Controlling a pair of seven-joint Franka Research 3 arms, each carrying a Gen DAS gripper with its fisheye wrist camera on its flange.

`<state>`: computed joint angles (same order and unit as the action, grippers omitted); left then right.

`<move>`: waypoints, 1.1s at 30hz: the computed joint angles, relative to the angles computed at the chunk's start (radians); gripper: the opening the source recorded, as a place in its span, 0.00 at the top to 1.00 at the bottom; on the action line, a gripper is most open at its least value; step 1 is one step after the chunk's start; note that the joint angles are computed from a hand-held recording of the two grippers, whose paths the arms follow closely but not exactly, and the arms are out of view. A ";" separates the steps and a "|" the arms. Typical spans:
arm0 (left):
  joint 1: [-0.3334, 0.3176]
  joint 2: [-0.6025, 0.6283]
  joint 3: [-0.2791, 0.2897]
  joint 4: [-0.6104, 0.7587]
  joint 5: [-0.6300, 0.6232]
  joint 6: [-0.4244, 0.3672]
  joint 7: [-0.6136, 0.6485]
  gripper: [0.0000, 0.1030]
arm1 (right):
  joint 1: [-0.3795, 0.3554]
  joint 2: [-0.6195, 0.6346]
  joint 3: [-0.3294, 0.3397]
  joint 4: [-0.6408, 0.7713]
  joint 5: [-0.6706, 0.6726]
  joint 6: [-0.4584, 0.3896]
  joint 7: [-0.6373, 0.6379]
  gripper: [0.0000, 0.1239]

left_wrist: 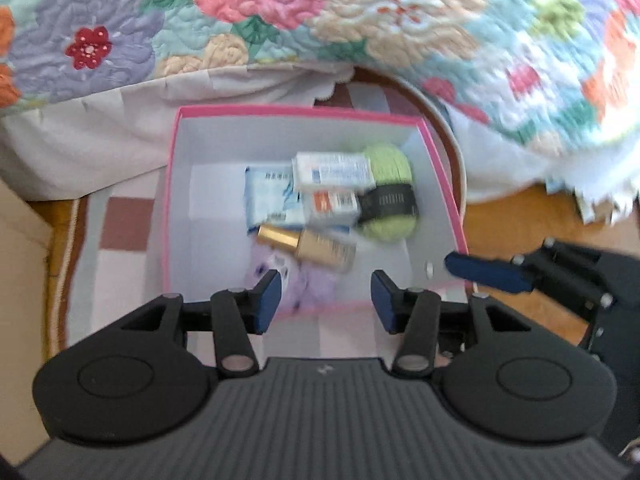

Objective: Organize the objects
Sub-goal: 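Withdraw the left tool and move it to the orange makeup sponge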

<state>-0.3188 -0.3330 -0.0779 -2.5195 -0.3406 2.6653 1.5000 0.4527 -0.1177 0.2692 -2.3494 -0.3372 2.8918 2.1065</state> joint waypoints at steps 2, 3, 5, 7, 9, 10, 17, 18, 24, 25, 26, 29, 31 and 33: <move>0.004 -0.063 -0.007 -0.021 0.027 -0.058 -0.006 0.52 | 0.042 -0.052 -0.018 -0.030 0.103 -0.024 -0.101 0.62; 0.006 -0.096 -0.013 -0.034 0.044 -0.081 -0.016 0.51 | 0.057 -0.082 -0.020 -0.050 0.142 -0.029 -0.137 0.61; 0.009 -0.156 -0.024 -0.060 0.082 -0.115 -0.038 0.49 | 0.061 -0.133 -0.007 -0.082 0.180 -0.035 -0.167 0.59; 0.000 -0.214 -0.027 -0.088 0.111 -0.147 -0.052 0.47 | 0.066 -0.191 0.006 -0.120 0.216 -0.039 -0.193 0.56; -0.021 -0.275 -0.019 -0.119 0.121 -0.177 -0.057 0.47 | 0.067 -0.244 0.021 -0.152 0.242 -0.043 -0.213 0.54; -0.031 -0.301 -0.016 -0.135 0.125 -0.185 -0.058 0.46 | 0.073 -0.271 0.024 -0.169 0.259 -0.045 -0.228 0.52; -0.090 -0.425 -0.022 -0.223 0.159 -0.247 -0.094 0.44 | 0.109 -0.412 0.043 -0.266 0.365 -0.077 -0.315 0.42; -0.096 -0.439 -0.026 -0.235 0.163 -0.255 -0.103 0.44 | 0.094 -0.432 0.064 -0.280 0.358 -0.080 -0.305 0.40; -0.142 -0.469 -0.017 -0.286 0.153 -0.240 -0.128 0.38 | 0.066 -0.528 0.110 -0.380 0.348 -0.021 -0.259 0.29; -0.148 -0.467 -0.018 -0.293 0.150 -0.230 -0.134 0.36 | 0.072 -0.537 0.107 -0.401 0.352 0.001 -0.263 0.29; -0.151 -0.464 -0.022 -0.300 0.149 -0.220 -0.143 0.35 | 0.074 -0.544 0.108 -0.419 0.356 0.019 -0.264 0.29; -0.165 -0.442 -0.030 -0.314 0.157 -0.184 -0.156 0.31 | 0.086 -0.548 0.102 -0.477 0.376 0.087 -0.266 0.29; -0.181 -0.421 -0.030 -0.324 0.155 -0.150 -0.157 0.29 | 0.088 -0.544 0.105 -0.517 0.393 0.136 -0.259 0.29; -0.188 -0.398 -0.038 -0.332 0.155 -0.113 -0.175 0.15 | 0.077 -0.532 0.117 -0.540 0.402 0.150 -0.248 0.29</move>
